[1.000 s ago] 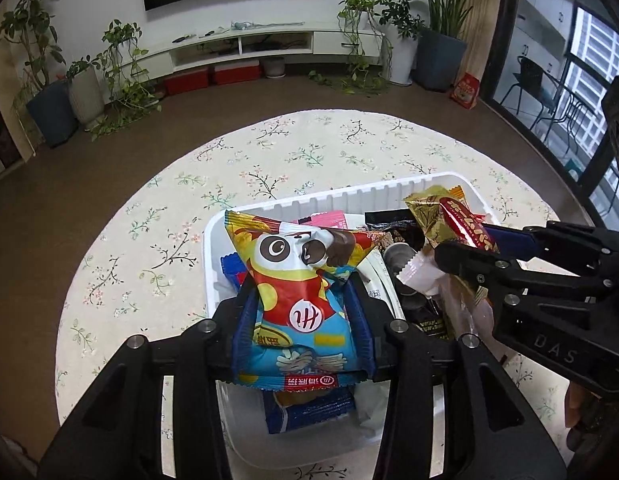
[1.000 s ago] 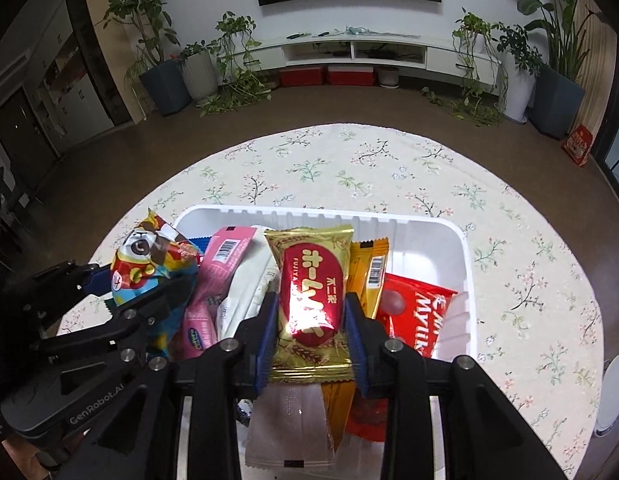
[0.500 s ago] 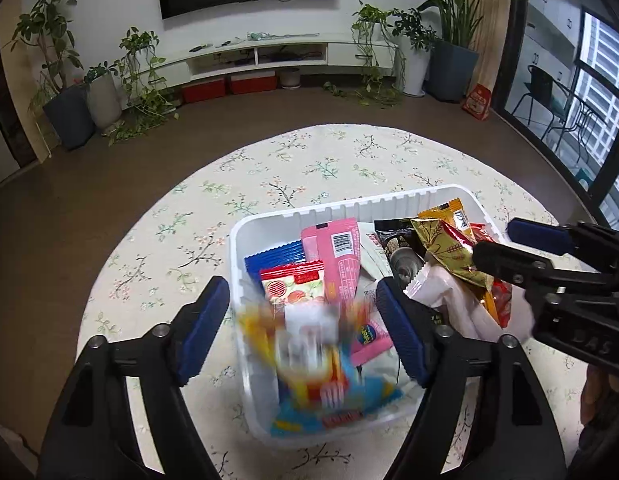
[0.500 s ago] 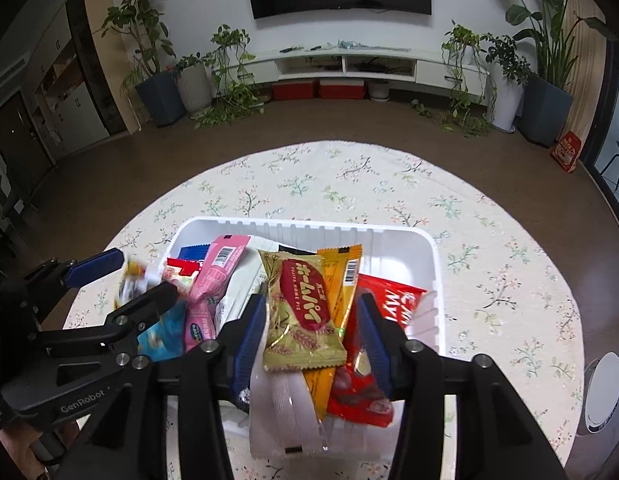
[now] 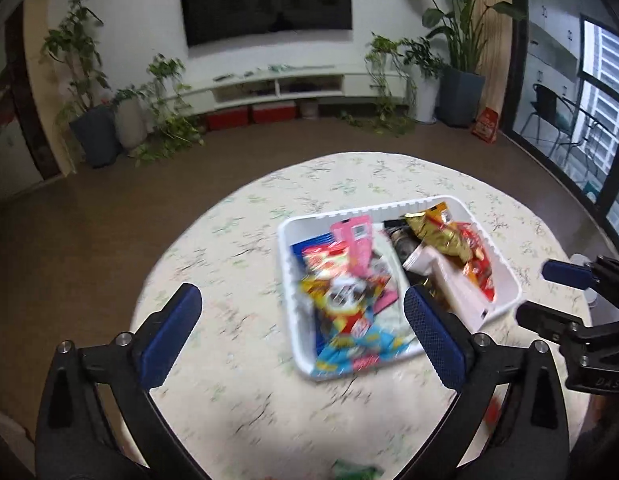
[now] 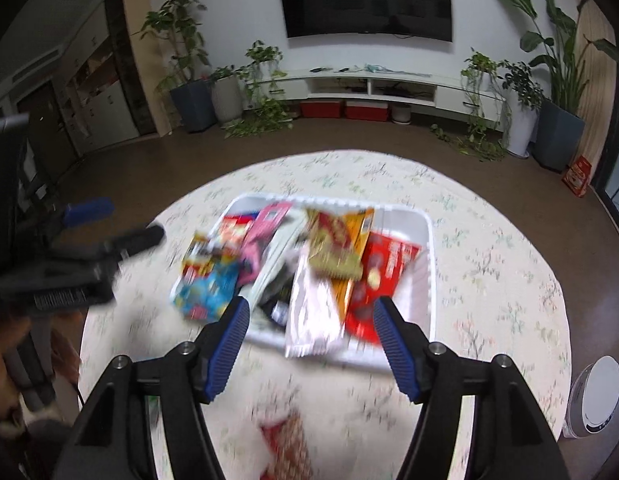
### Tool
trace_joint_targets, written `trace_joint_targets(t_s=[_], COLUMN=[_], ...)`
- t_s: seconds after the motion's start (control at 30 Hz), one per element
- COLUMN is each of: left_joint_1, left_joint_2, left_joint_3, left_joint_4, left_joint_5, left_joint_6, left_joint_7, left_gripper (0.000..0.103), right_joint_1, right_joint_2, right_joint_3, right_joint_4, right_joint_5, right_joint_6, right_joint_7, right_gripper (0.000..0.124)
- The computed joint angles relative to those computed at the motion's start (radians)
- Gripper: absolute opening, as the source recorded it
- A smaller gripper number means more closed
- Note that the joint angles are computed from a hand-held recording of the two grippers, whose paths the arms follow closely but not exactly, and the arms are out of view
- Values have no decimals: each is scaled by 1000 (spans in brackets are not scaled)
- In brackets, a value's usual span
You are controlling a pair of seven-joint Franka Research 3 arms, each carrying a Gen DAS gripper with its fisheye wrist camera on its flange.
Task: Organize snacks
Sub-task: 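Withdraw both tools from the tray toward the last snacks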
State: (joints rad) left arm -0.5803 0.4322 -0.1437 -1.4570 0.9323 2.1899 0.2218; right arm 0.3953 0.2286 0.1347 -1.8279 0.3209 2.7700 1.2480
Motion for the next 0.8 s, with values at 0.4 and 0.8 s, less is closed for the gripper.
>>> trace_joint_targets(t_s=[0.4, 0.8], left_joint_1=[-27, -14], left_joint_2=[-68, -89], left_joint_3=[-113, -115], left_joint_4=[-213, -251], left_joint_5=[-167, -207], left_joint_6=[-95, -65], left_joint_7=[101, 90], left_gripper=[103, 103], right_joint_1=[3, 23], right_joint_2=[-133, -88], right_joint_3=[14, 0], right_joint_4=[-247, -232], right_joint_5=[94, -24], right_joint_6=[20, -30], right_joint_7=[-96, -30], right_gripper=[66, 57])
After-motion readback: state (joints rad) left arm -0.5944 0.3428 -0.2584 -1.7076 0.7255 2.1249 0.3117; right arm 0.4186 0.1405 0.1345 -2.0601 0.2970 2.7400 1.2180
